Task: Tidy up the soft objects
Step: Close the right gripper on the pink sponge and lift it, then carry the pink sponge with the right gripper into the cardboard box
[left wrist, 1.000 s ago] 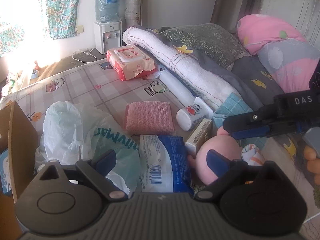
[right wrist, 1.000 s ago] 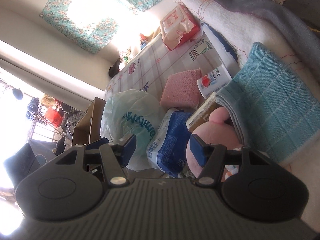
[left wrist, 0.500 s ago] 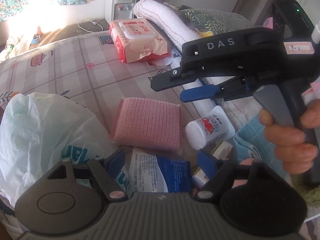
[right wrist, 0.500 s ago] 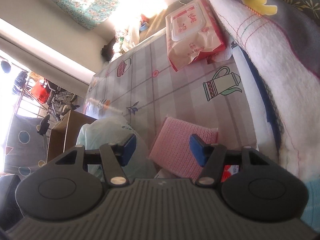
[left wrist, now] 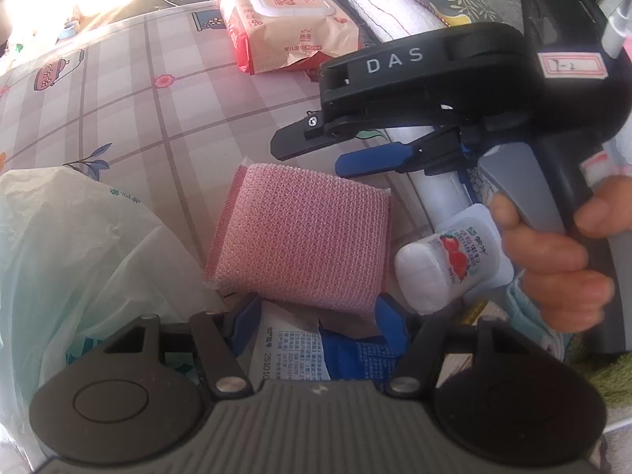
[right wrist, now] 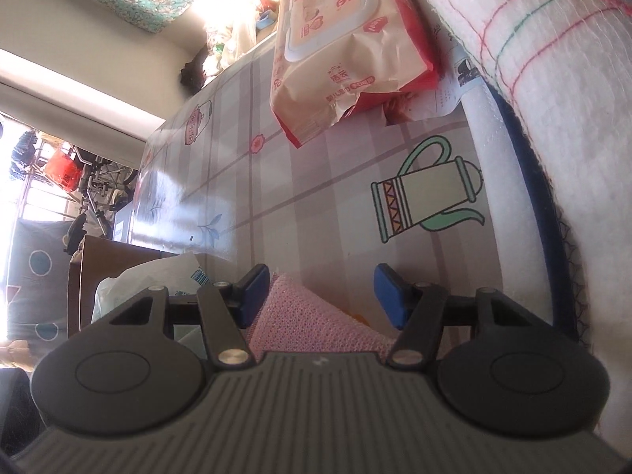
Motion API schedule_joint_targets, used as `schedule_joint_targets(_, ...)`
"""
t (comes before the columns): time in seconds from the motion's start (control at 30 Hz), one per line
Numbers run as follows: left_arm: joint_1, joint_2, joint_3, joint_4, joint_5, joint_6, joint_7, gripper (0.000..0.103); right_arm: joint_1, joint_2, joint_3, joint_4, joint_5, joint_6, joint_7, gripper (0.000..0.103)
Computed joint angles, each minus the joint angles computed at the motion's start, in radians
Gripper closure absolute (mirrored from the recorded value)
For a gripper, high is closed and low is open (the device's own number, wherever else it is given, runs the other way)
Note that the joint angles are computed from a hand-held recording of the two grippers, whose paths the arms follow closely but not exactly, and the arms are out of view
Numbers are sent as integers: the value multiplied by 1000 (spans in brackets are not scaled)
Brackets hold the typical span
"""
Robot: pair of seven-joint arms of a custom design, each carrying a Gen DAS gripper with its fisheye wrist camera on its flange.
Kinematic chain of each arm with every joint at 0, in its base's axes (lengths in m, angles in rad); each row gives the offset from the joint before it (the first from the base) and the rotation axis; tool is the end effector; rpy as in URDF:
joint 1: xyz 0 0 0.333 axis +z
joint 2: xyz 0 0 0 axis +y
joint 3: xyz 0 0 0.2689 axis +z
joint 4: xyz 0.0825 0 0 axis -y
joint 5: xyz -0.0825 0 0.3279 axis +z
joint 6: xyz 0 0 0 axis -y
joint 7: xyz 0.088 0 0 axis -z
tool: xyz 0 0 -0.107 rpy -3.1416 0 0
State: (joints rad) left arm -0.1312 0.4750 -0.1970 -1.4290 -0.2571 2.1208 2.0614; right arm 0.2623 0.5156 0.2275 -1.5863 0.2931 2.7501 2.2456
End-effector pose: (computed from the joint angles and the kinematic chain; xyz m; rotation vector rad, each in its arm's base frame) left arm 0.6110 -0.1969 0.4267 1.3169 -2.7464 0.5979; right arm 0.6016 0.2769 0.4033 -1.2610 2.0926 0.2012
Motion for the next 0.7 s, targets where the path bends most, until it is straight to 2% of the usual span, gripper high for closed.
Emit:
schedule_joint_targets(0.1, -7, 18, 3, 23, 7, -8, -16, 36, -32, -10, 39, -17, 47, -13, -53, 44)
schedule_joint_targets(0.2, -22, 33, 8, 31, 24, 3, -50, 32, -44, -36, 65, -67, 105, 15, -96, 45)
schedule_joint_targets(0.33, -30, 25, 7, 6, 28, 41, -83, 31, -5, -62, 29, -93, 86, 24, -66, 52)
schedule_joint_targets(0.47, -16, -9, -5, -32, 2, 90, -77, 31, 4, -120, 21, -168, 96, 91, -34, 61)
schedule_joint_targets(0.63, 16, -86, -24, -98, -80, 142, -19, 31, 24, -216, 4, -259, 74, 170, 25, 63)
schedule_joint_targets(0.7, 25, -112, -28, -105, -110, 150, 6, 31, 49, -257, -20, -287, 33, 189, 76, 63)
